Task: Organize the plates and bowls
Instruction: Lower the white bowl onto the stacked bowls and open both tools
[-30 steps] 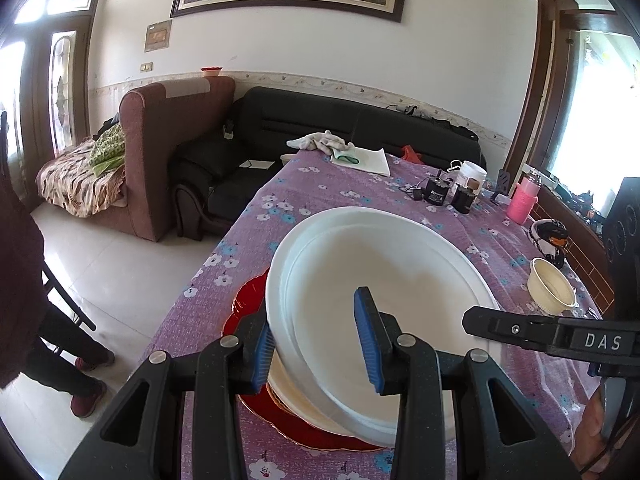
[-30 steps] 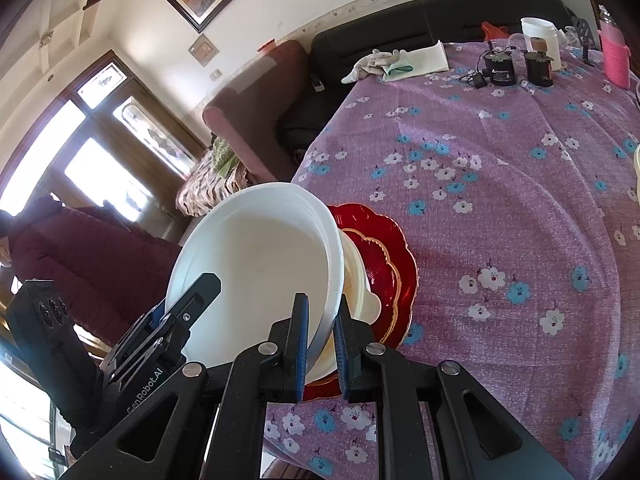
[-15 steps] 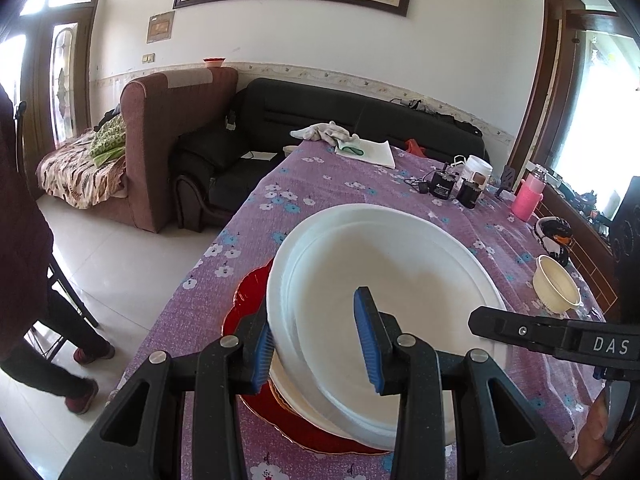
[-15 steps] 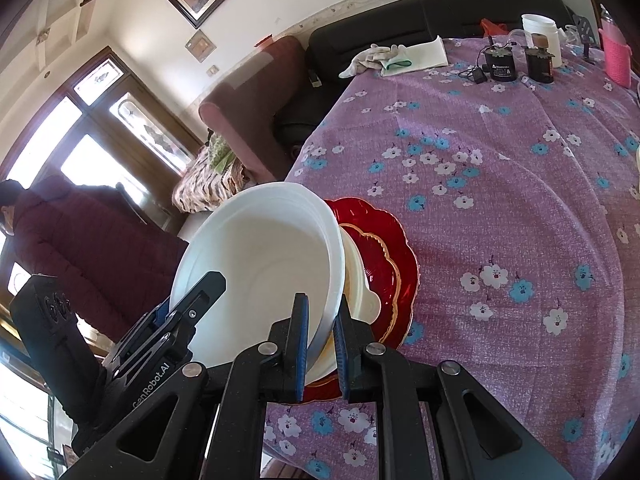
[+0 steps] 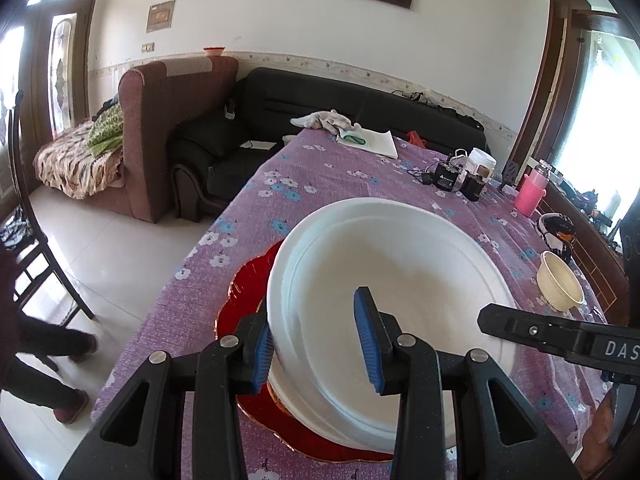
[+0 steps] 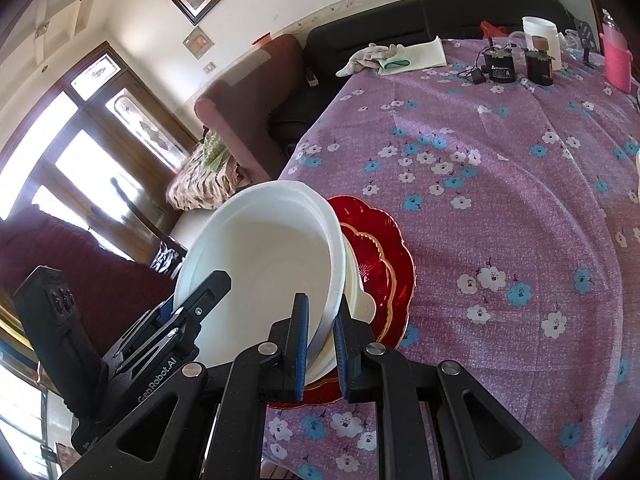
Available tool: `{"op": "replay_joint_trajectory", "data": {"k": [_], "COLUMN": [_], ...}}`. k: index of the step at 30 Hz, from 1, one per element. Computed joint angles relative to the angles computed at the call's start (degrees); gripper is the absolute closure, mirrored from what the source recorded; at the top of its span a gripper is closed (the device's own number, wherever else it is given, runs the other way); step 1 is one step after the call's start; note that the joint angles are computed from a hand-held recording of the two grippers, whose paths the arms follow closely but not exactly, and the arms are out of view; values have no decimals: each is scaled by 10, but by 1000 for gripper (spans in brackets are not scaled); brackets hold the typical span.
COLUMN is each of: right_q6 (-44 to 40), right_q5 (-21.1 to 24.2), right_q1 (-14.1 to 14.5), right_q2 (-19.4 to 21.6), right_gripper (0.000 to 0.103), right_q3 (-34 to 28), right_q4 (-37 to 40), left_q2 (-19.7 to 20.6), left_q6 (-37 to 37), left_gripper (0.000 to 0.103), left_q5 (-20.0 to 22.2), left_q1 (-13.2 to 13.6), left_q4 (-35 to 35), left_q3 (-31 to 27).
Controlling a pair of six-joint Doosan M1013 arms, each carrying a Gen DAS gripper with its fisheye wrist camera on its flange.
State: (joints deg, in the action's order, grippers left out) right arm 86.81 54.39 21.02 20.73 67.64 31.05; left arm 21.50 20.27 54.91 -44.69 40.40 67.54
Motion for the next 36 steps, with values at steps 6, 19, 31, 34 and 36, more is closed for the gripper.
{"op": "replay_joint_trajectory", "data": {"k": [6, 19, 31, 34, 36], "right_q6": [-2, -12, -28, -34, -37], "right_q5": [-16, -35, -55, -66, -73], "right_q1": [7, 9, 2, -2, -7], "right_q2": [-3, -10, -29, -39, -47], "right_gripper": [88, 88, 87, 87, 86], "right_q3": [2, 11, 34, 45, 55], "right_q4": [-30, -34, -16, -6, 3], "left_q2": [-3, -6, -14, -15, -16], "left_q6": [-5, -10, -34, -34, -35], "left_gripper": [67, 63, 46, 46, 46], "left_q5": [-24, -23, -18, -20, -26], "left_q1": [5, 3, -6, -11, -15], "left_q4": [-6, -1, 34, 45, 54], "left_q3": [10, 12, 17, 14, 14]}}
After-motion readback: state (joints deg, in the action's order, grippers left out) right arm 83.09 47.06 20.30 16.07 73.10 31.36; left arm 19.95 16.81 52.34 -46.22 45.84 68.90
